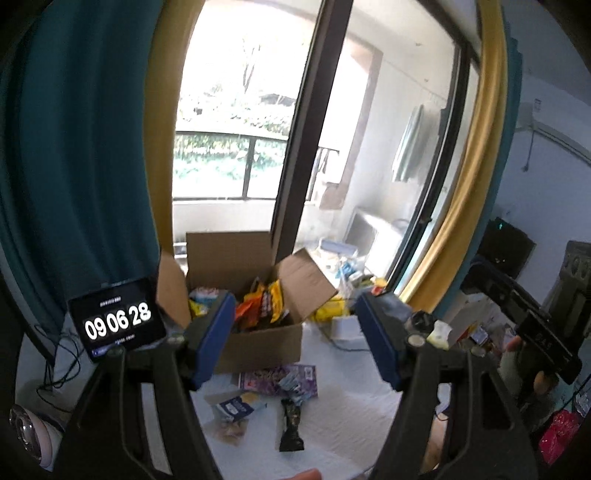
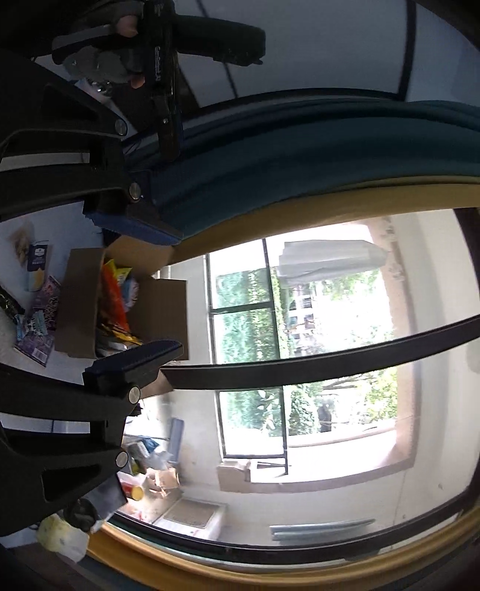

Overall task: Organize snacks
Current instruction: 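Withdraw both grippers from the box toward the remaining snacks, then grasp the clear food bag with the left gripper while the right grasps the black bag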

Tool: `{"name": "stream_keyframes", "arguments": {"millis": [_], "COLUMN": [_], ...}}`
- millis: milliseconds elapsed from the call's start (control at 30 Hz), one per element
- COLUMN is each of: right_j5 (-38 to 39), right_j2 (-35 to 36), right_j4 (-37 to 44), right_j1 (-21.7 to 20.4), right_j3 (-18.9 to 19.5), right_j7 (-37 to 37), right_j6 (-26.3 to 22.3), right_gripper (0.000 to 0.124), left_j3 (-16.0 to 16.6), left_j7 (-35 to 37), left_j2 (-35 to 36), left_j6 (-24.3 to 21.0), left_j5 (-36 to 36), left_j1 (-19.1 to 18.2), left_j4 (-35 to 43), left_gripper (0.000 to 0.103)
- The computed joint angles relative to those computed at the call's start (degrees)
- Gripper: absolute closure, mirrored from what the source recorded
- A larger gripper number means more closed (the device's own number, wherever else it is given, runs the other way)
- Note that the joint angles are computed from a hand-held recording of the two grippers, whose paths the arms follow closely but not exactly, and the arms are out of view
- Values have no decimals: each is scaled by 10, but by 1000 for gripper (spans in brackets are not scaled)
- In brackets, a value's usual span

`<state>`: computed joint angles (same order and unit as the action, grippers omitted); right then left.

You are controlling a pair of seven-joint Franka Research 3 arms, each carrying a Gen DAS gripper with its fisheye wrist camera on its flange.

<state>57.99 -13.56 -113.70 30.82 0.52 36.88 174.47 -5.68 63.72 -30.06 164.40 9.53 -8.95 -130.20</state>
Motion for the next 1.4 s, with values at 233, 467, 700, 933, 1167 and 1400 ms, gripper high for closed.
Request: {"name": "stream_keyframes", "arguments": {"millis": [233, 467, 700, 933, 1167, 1400], "right_j5": [18, 8, -45, -133, -202, -247], "right_j2": [-11, 35, 117, 212, 309, 358], "right_j4": [-29, -76, -91, -74, -17, 12], "right_j1": [0, -28, -69, -92, -104, -107], "right_j3": [-16, -1, 33, 65, 81, 93], "right_j7": [-12, -4, 56, 155, 244, 305], "right_j6": [-11, -18, -49, -69, -120, -150], "right_gripper": [65, 65, 65, 65, 65, 65], "left_j3": [30, 39, 23, -39, -12, -60], "left_j7": [31, 25, 17, -88, -119, 14], "left_j2": [3, 47, 135, 243, 341, 366], "left_j6": [18, 44, 74, 107, 102, 125], "left_j5": [-34, -46, -40, 79, 132, -17], "left_j1": [-36, -15, 20, 104, 89, 115], "left_j4": [-48, -114, -146, -145, -112, -111], "left_gripper": [33, 33, 33, 33, 33, 33]}}
